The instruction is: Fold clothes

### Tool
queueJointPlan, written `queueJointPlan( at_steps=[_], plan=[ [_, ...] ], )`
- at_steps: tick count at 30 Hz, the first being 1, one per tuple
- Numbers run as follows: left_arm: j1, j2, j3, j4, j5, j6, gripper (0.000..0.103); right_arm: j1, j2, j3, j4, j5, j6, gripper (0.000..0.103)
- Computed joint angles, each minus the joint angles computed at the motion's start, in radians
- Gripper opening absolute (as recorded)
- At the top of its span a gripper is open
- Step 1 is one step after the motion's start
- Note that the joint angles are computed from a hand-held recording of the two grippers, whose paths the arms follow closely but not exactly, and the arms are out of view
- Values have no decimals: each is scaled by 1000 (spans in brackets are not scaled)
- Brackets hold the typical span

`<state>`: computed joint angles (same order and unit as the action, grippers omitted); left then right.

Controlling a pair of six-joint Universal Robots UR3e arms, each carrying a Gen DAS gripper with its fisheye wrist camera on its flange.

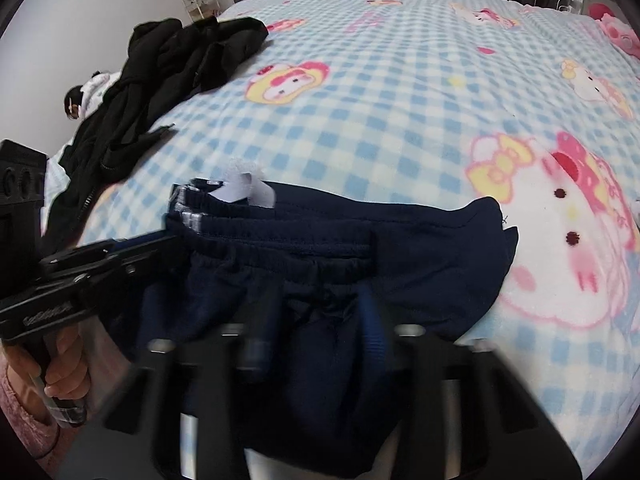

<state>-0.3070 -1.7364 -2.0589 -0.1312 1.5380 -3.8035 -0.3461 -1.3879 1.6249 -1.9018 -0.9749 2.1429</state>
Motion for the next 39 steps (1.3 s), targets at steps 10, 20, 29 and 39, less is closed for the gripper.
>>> queueJointPlan(
  at_steps=[10,20,29,39],
  plan=[
    [3,-47,146,-92,45,86,20,0,28,-70,-16,54,74,20],
    [61,294,-302,143,-26,-150,49,-267,-189,131,145,178,16,50],
    [-53,83,-199,134,-14,-141,37,-317,-213,203,194,101,-47,75],
    [-148,198,-154,-7,125,-140,14,-331,-294,199,287,114,-196,10]
  ],
)
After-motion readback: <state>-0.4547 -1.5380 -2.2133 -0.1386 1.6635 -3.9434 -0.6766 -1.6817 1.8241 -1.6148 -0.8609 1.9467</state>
